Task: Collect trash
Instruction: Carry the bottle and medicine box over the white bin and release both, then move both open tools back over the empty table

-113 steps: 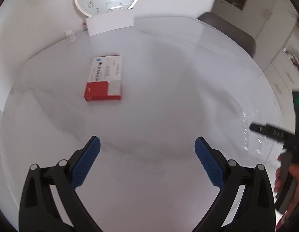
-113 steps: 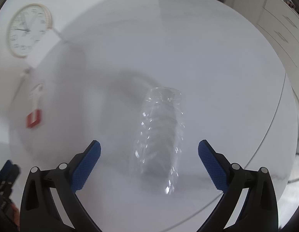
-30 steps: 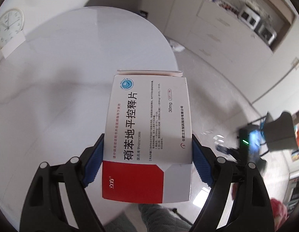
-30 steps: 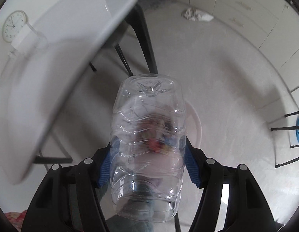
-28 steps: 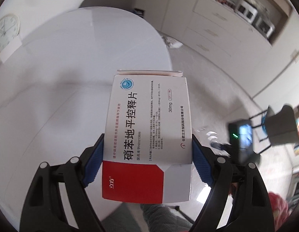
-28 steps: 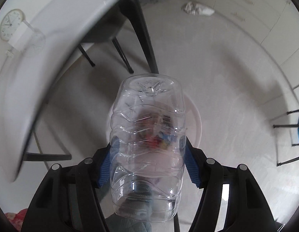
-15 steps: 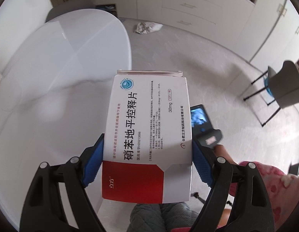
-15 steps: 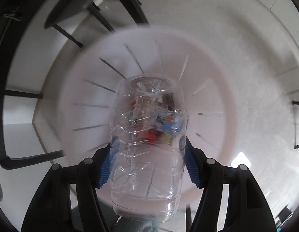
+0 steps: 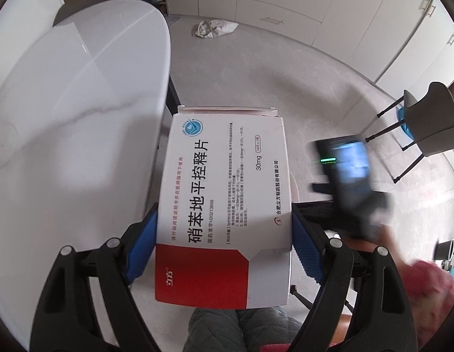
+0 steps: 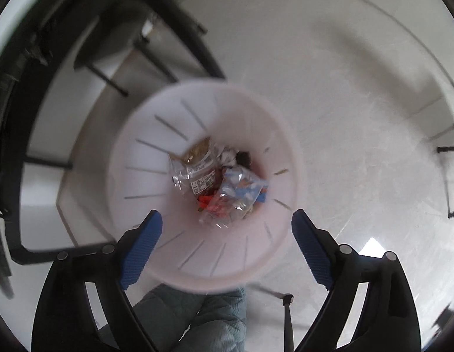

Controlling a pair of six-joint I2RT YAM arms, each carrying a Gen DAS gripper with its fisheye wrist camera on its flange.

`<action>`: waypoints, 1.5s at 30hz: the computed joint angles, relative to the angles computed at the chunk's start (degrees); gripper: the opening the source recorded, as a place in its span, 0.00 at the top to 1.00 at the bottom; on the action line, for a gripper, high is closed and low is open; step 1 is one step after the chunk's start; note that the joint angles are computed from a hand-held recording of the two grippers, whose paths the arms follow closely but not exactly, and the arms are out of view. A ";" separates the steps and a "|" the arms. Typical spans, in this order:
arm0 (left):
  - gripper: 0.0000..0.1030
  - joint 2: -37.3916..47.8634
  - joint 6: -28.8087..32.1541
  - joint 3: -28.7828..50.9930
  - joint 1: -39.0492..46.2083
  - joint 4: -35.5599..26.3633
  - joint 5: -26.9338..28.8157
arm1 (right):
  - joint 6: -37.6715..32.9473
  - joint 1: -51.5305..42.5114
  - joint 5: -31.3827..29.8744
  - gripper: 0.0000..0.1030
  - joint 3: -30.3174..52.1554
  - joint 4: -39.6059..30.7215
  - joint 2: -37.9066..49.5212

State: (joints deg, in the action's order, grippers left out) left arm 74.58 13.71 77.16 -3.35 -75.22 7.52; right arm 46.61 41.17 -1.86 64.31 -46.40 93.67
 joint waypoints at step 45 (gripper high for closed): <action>0.10 2.86 -2.10 18.16 6.35 -7.81 6.20 | -2.70 2.14 16.53 0.03 35.88 -37.17 -9.20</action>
State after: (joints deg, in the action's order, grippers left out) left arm 77.44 11.61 95.31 3.00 -83.04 13.72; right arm 43.91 43.32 14.67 100.19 -83.57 84.47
